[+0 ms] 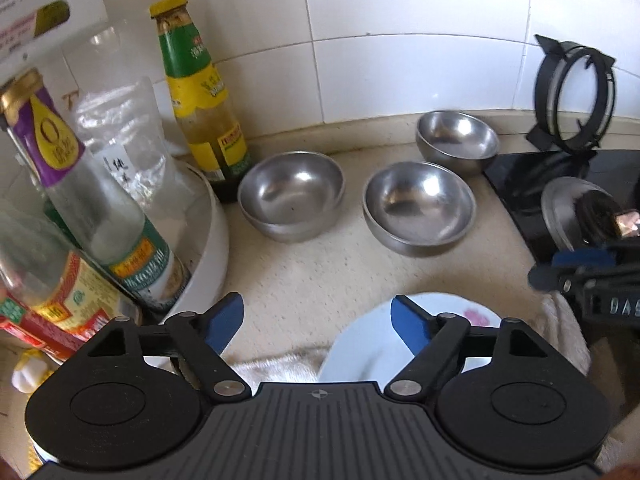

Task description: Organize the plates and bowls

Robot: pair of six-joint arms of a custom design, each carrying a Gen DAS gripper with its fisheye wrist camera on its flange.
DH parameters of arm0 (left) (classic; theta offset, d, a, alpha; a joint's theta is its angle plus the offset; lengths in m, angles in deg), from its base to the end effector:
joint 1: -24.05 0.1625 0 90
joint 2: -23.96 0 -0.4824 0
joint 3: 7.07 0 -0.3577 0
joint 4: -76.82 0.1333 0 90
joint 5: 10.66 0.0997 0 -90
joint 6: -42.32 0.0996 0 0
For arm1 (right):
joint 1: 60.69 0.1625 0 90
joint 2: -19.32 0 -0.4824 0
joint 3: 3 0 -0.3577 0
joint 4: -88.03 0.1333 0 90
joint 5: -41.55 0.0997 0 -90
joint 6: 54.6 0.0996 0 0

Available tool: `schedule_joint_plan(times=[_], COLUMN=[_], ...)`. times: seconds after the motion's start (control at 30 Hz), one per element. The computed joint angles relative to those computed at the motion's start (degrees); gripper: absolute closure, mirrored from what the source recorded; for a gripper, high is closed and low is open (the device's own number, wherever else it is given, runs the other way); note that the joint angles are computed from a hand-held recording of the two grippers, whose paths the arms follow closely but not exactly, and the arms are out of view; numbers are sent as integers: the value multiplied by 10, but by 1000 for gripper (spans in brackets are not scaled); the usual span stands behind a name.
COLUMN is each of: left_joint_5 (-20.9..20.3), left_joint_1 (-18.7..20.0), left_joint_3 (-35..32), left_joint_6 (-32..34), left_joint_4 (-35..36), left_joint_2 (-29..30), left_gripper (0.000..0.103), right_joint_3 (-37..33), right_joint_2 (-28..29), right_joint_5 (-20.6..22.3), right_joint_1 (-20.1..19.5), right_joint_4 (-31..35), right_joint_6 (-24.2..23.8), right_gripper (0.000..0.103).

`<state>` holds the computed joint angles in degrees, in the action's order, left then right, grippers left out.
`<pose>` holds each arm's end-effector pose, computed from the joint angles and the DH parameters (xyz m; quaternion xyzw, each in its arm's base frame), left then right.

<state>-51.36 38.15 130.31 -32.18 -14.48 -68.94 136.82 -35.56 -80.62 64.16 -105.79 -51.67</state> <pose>-0.2004 -0.2656 0.2781 0.1638 0.8432 -0.2895 0.4224 0.3120 -0.3076 0.1533 0.2169 -0.9238 0.2376 0.2076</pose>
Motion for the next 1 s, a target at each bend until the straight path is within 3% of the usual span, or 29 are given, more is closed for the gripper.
schedule_joint_plan(times=[0.1,0.17,0.3,0.63,1.0], left_joint_5=[3,-7,0,-7,-19], left_joint_1=[22,43,75,165,216], left_joint_3=[-10,-22,-31,-25,-29], left_joint_6=[20,41,91,237,265], left_joint_4=[-29,-52,-105,-304,-381], left_joint_2=[13,20,27,87,156], left_gripper=[16,16,16,18,24], right_joint_3=[-35,-59,-90,-124,-163], right_joint_2=[-3,-6,7,22,60], right_joint_5=[-5,8,-8,-1,15], right_joint_1=[-11,-22,-31,-71,-93], right_joint_4=[43,80,118,164,203], right_joint_6=[-18,-15,-9,12,-13], right_gripper=[49,44,42,42,42])
